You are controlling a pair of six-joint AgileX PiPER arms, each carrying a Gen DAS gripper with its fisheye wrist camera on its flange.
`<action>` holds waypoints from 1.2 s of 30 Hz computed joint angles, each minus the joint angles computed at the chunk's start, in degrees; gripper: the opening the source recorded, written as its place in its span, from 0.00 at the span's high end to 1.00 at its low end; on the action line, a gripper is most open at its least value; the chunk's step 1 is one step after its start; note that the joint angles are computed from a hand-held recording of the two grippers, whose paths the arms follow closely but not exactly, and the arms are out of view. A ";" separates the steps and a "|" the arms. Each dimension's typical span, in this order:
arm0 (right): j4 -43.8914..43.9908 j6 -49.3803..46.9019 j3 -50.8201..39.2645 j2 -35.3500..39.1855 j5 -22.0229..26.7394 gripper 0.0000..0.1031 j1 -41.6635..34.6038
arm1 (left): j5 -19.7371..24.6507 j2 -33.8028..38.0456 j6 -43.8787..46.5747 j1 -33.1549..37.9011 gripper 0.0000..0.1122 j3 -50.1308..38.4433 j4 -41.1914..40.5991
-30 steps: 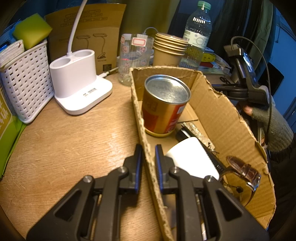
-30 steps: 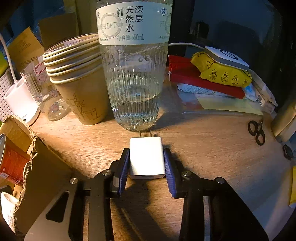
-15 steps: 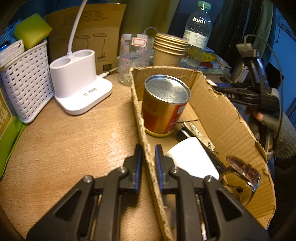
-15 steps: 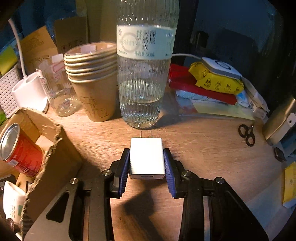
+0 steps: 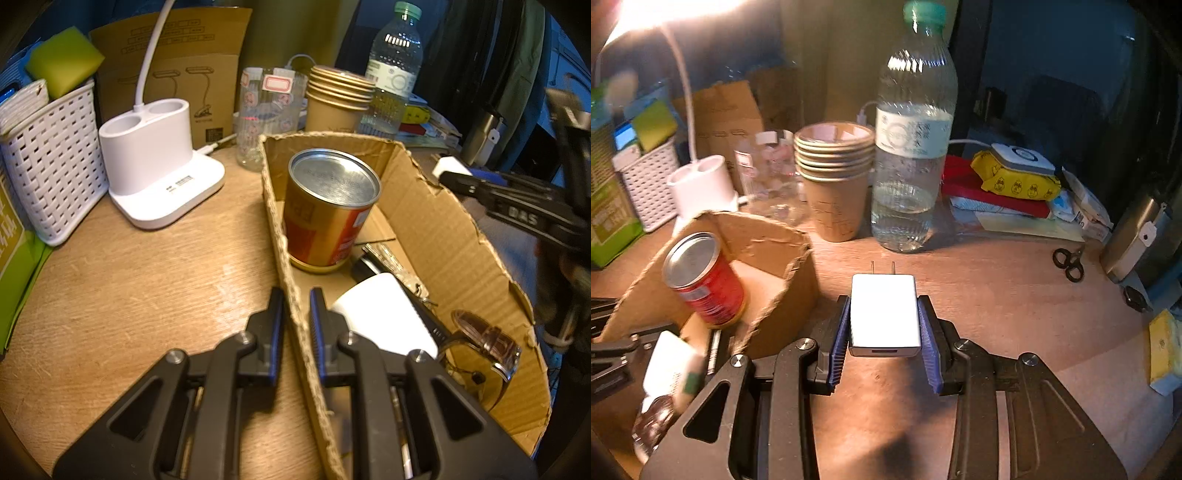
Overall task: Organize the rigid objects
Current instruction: 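Close the right gripper on the white charger and lift it, then carry the charger over the box and lower it inside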
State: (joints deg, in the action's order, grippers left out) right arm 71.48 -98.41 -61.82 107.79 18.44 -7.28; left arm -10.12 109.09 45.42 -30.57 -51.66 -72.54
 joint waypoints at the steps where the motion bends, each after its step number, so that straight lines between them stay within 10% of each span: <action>1: 1.37 -1.52 0.91 -0.81 0.18 0.64 -0.11 | -0.02 0.01 0.08 -0.02 0.86 -0.01 -0.09; 36: 6.94 -10.67 14.65 -12.65 -1.39 0.64 10.98 | -0.02 0.00 0.14 -0.03 0.86 -0.01 -0.15</action>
